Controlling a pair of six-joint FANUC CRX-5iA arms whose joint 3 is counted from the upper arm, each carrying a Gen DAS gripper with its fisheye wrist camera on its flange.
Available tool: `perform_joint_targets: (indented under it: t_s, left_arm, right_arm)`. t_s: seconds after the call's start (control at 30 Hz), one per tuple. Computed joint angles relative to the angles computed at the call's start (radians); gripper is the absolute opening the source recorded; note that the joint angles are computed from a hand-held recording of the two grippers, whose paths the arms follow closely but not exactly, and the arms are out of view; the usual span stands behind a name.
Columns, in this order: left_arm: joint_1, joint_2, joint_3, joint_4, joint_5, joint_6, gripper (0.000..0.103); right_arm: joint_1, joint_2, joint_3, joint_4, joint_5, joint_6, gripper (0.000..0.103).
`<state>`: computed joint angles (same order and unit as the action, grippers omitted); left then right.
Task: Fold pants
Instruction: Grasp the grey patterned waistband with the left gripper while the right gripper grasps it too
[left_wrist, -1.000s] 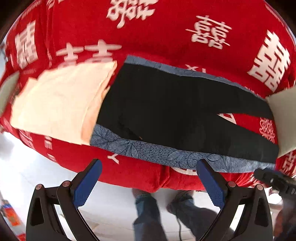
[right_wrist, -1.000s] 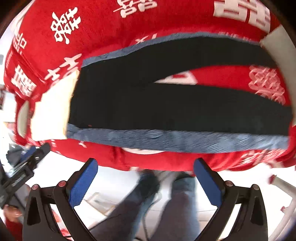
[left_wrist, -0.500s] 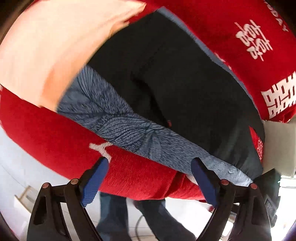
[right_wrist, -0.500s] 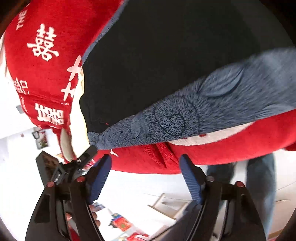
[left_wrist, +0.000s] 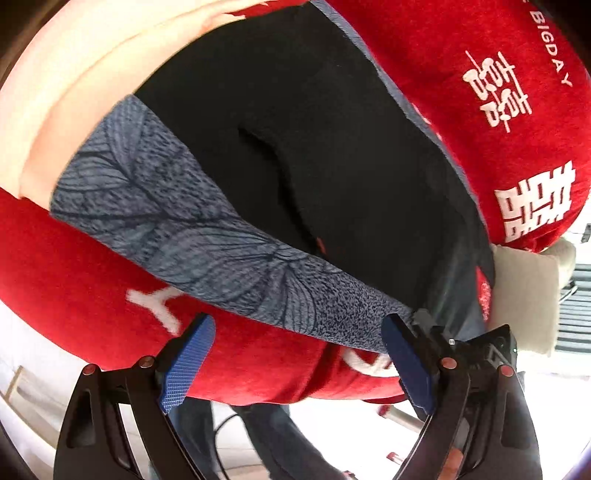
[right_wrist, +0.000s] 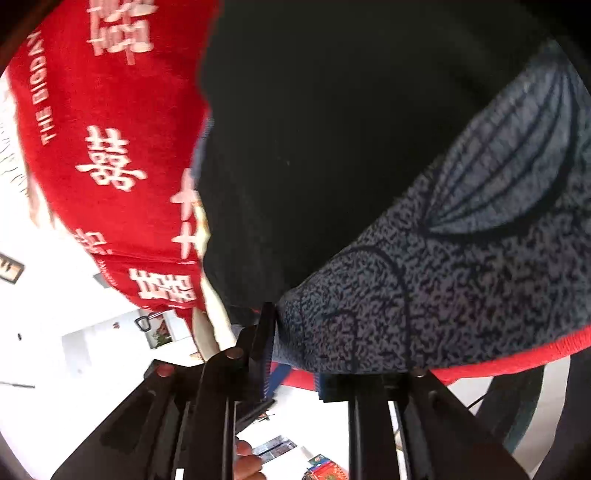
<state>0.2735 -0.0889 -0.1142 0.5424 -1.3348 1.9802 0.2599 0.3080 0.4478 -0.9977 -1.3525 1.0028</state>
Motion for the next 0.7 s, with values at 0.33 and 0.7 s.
perform_joint_targets:
  t_s: [0.33, 0.7]
  left_arm:
    - [0.040, 0.020, -0.004, 0.039, 0.105, 0.059, 0.041]
    - [0.042, 0.085, 0.114, 0.049, 0.027, -0.061, 0.023]
  right_arm:
    - [-0.023, 0.016, 0.085, -0.045, -0.045, 0.097, 0.019]
    - [-0.107, -0.109, -0.169, -0.053, 0.070, 0.056, 0.045]
